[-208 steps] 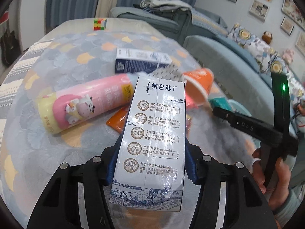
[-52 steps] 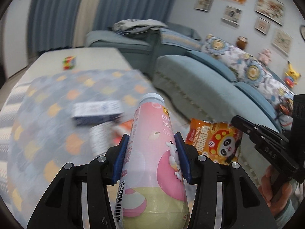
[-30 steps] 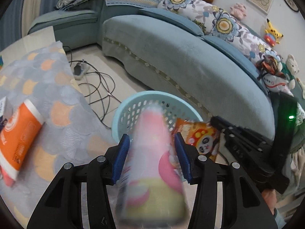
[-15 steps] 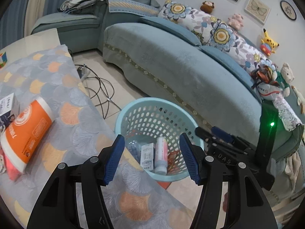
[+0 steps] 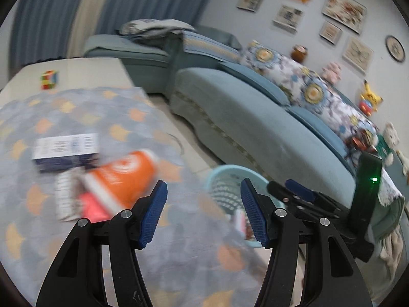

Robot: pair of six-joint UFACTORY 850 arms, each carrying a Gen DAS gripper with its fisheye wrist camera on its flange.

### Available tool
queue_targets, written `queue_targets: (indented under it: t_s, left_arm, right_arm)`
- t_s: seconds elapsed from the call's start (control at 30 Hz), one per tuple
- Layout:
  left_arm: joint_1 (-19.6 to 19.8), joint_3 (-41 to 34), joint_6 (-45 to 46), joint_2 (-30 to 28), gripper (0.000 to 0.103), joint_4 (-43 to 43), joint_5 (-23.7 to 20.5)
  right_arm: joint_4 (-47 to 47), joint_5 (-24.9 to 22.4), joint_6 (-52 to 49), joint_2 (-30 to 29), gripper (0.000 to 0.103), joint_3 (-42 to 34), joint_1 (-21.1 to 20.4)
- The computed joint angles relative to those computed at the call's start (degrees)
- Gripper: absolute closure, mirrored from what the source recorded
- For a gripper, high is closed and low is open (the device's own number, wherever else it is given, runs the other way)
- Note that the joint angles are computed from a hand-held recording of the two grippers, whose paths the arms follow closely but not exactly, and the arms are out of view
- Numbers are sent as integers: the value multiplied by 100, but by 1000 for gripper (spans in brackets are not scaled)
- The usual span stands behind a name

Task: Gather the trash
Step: 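Grasp the polka-dot paper with the left tool while the right tool grasps the orange cup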

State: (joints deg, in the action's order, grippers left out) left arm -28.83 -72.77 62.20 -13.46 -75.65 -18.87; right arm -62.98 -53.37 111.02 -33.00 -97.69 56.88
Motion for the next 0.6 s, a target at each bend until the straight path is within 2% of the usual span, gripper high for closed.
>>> queue_targets:
  t_s: [0.13,0.33,0.4,0.47,0.5,0.57,0.6]
  left_arm:
    - [470,242,-87,135,45,-90,117]
    - [1032,222,-998,-165,45,740,10]
    - [1076,133,-1325,-331,39,1131,-40]
    - [1139,74,-1178,-455,36,1030,-192]
    - [1138,54,-1049,-492,31,940,-246]
    - [1035,-47,-1228,-574,25,1248,-137]
    - [967,-153,-1514,-650,25,1596,-45]
  right_arm:
    - [149,122,-551,-524,47,-820,23]
    - [469,377,-1035,-1358,47,-1945,-33]
    - [674,552,-1198,-1579,47,-2220,-93]
    - [871,705,-1329,-1781,47,-2469,-142]
    - [960,763,-1395,-1861,47,-2580,-165]
    - [1094,791,-1533,-2007,47,-2799,-202]
    - [1124,783,-1582,-2037,47,-2851,-217]
